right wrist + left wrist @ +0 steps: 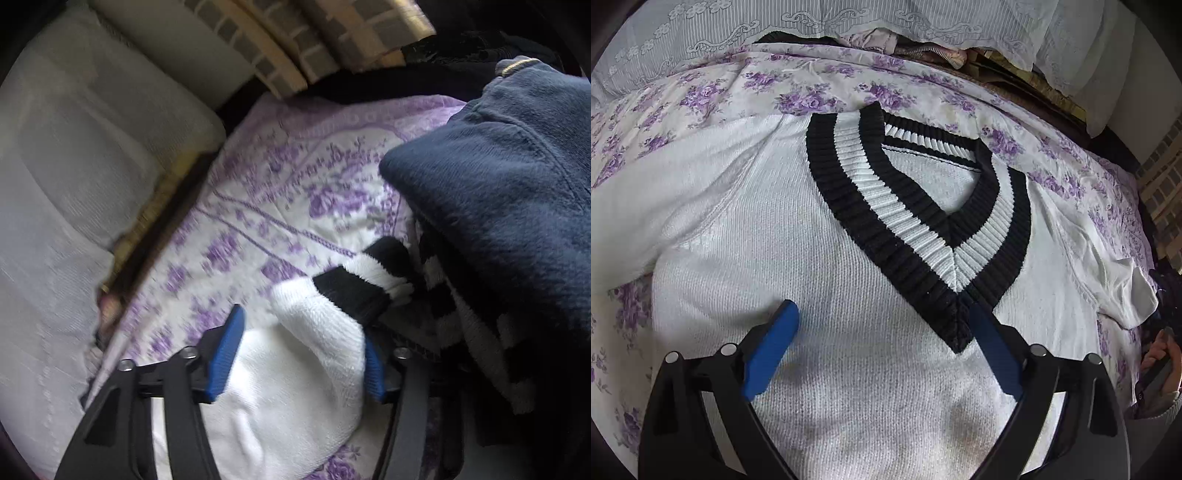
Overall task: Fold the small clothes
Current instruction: 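Reach the right tool to the second striped-cuff sock and grasp it, then lift the sock with the right tool and carry it over the sweater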
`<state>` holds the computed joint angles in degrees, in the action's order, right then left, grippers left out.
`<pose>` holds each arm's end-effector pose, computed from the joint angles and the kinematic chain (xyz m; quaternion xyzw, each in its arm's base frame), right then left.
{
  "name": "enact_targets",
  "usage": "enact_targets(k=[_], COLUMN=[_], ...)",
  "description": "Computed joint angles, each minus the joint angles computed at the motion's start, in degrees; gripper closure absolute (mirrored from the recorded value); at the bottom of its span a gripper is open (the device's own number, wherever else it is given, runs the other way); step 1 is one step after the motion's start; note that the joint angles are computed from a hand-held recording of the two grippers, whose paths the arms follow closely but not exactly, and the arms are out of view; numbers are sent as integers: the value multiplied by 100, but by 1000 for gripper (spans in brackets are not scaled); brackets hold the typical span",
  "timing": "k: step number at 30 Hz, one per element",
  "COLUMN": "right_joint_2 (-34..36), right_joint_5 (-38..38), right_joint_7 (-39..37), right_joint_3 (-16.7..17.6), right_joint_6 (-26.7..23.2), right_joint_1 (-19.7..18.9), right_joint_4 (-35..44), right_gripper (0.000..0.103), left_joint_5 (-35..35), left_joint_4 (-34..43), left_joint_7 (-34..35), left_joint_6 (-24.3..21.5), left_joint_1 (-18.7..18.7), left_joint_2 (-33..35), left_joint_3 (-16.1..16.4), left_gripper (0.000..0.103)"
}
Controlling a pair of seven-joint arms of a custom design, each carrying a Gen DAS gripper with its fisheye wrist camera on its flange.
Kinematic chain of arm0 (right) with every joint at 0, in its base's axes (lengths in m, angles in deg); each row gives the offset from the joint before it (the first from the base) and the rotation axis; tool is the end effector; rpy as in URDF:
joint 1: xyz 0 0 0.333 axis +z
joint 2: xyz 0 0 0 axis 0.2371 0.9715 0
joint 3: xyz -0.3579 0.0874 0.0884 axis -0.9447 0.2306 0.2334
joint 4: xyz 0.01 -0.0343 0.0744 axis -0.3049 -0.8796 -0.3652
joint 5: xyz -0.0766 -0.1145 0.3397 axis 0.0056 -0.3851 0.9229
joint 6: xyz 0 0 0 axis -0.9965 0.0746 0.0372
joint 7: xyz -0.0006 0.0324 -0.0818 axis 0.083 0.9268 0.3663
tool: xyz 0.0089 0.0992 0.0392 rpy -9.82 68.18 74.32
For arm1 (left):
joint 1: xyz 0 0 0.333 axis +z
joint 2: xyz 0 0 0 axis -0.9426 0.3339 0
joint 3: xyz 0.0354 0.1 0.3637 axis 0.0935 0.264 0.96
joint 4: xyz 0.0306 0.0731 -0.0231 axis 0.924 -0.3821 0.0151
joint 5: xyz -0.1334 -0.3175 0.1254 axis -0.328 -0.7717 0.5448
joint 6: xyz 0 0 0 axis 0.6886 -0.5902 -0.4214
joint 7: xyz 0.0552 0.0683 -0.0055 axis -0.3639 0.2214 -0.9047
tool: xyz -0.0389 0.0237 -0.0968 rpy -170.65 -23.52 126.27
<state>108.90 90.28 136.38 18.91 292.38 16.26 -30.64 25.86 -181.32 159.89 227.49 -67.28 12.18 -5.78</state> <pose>0.6753 -0.0283 0.3742 -0.2682 0.8360 -0.2041 0.4330 0.6893 -0.0449 0.3873 -0.7301 0.6152 -0.2631 0.1389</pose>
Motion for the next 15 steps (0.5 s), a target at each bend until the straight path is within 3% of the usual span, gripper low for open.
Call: enact_targets(k=[2, 4, 8, 9, 11, 12, 15], right_joint_2=[46, 127, 194, 218, 303, 367, 547], right_joint_5=[-149, -319, -645, -761, -730, -897, -776], right_joint_7=[3, 57, 338, 468, 558, 624, 754], right_joint_3=[103, 236, 468, 562, 520, 643, 594], right_joint_6=[270, 464, 774, 706, 411, 239, 136], right_joint_1=[-115, -265, -526, -647, -605, -746, -707], right_joint_4=[-53, -61, -82, -56, 158, 290, 560], right_gripper=[59, 72, 72, 71, 50, 45, 45], left_joint_5=[98, 230, 482, 545, 651, 696, 814], left_joint_4=[10, 16, 24, 29, 29, 28, 40], left_joint_7=[-68, -147, -310, -349, -412, -442, -514], left_joint_6=[-3, -12, -22, -25, -30, -29, -47], left_joint_1=[-124, -255, -448, -488, -537, -557, -599], left_joint_2=[5, 9, 21, 26, 28, 30, 40], left_joint_3=[131, 274, 486, 529, 584, 607, 655], left_gripper=[11, 10, 8, 8, 6, 6, 5])
